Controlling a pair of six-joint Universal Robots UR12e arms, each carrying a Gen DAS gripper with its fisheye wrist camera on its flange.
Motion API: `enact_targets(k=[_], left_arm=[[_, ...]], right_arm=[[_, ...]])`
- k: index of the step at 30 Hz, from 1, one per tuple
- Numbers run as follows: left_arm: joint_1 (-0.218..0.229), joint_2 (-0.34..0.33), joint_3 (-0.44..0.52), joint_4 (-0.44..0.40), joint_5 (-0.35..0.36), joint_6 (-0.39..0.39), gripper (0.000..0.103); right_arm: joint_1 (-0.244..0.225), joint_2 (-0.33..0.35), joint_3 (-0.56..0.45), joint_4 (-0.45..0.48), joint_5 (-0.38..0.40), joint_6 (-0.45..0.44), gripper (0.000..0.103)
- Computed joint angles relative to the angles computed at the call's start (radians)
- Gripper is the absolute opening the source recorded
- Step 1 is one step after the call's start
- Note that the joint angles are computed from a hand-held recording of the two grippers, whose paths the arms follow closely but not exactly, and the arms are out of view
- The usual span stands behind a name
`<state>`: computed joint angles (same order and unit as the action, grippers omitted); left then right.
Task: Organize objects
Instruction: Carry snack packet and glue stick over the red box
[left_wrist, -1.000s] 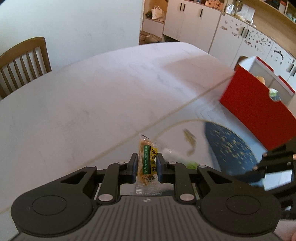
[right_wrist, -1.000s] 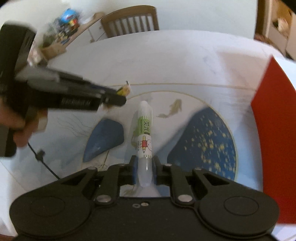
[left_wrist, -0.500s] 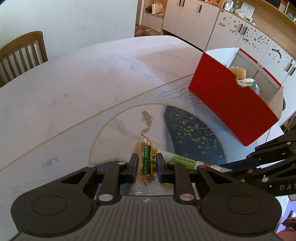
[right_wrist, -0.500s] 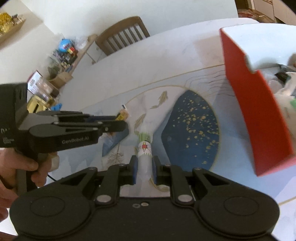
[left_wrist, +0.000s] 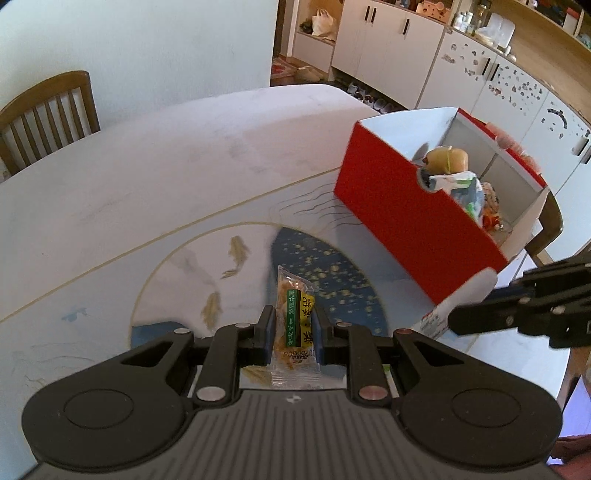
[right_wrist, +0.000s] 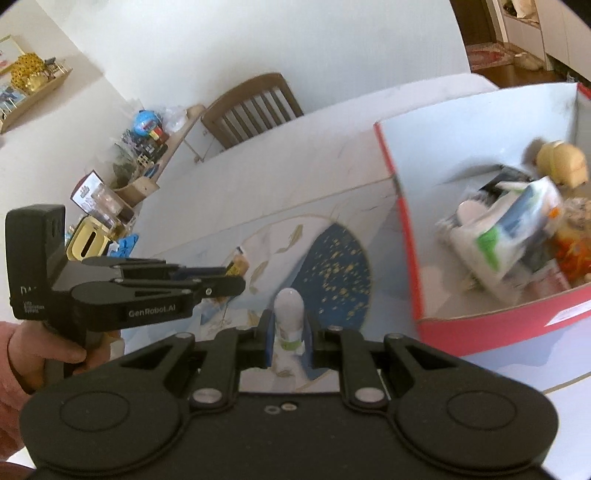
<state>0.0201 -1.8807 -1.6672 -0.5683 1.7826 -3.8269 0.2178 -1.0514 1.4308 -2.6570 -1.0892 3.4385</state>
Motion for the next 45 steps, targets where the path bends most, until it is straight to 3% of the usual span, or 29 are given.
enact_targets(k=[7, 13, 20, 33, 45], left_arm=[[-0.024, -0.028, 0.065, -0.018, 0.024, -0.01, 0.019], [-0.034, -0.067, 0.156, -0.038, 0.04, 0.046, 0.019], [-0.04, -0.141, 0.294, -0.069, 0.043, 0.13, 0.019], [-0.034, -0.311, 0.564, -0.212, 0.006, 0.207, 0.019], [-0.028, -0.399, 0.681, -0.357, -0.006, 0.202, 0.019]], right_arm=[[-0.035, -0.024, 0.034, -0.093, 0.025, 0.006, 0.015], [-0.072, -0.034, 0.042, -0.212, 0.028, 0.035, 0.015], [-0.109, -0.032, 0.037, -0.32, -0.064, 0.054, 0.015], [-0.147, -0.024, 0.067, -0.314, -0.22, 0.009, 0.015], [-0.14, -0.012, 0.087, -0.258, -0.248, -0.07, 0.015]])
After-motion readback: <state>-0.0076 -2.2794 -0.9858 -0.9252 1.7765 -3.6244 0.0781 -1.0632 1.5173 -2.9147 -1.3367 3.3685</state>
